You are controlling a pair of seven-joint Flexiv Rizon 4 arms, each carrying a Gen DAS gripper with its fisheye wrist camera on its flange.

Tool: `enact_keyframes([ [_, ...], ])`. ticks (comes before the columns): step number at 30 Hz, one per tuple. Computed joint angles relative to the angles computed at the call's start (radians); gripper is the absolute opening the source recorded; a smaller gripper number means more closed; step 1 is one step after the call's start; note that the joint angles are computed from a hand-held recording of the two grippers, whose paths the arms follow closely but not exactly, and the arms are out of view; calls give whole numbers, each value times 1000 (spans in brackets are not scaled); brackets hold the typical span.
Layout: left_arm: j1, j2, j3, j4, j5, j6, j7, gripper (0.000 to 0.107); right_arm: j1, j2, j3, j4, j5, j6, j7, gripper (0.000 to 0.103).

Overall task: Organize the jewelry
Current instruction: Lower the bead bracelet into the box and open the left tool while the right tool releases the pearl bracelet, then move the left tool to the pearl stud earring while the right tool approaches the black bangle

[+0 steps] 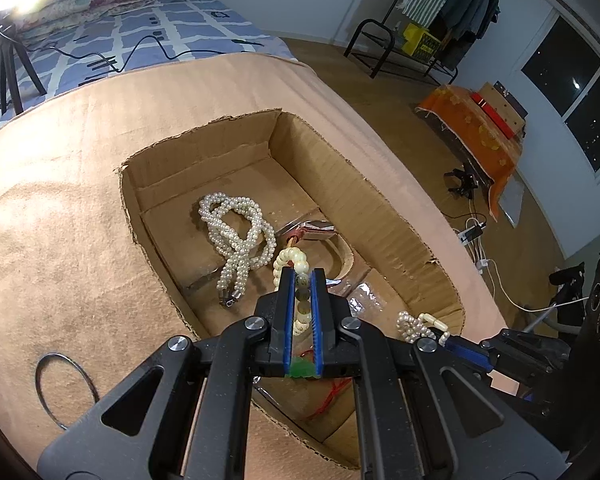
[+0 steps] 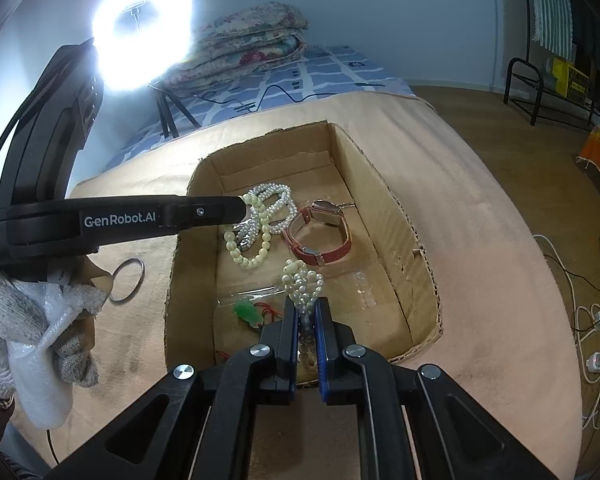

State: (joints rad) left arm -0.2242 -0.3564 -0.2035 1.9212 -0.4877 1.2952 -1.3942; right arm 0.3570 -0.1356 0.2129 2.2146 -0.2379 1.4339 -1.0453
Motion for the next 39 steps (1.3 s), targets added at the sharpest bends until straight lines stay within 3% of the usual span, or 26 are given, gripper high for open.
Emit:
enact_keyframes([
  [16,3,-7,4,-3,7,-13,-13,5,9,-9,-13,1,-46,-7,28,9],
  [18,3,-4,5,-2,7,-14,-14,5,11,-8,-18,5,-54,3,40,17],
  [21,2,0,11,-4,9,-31,-26,6,12,-3,-23,8,-74,6,52,21],
  [25,11,18,0,17,-19,-9,-12,40,17,4,-35,18,-117,20,80,32],
  [26,11,24,2,22,-22,-5,-12,42,17,5,-38,20,-128,23,87,37],
  [29,12,39,7,29,-28,-13,-11,42,31,12,-74,37,-218,44,160,54],
  [32,15,57,13,38,-36,-16,-9,42,27,15,-83,39,-271,52,204,60],
  [33,17,62,13,42,-43,-15,-4,42,27,18,-89,41,-293,55,223,65],
  [39,36,127,11,96,-124,8,53,42,22,41,-158,62,-590,102,453,89],
])
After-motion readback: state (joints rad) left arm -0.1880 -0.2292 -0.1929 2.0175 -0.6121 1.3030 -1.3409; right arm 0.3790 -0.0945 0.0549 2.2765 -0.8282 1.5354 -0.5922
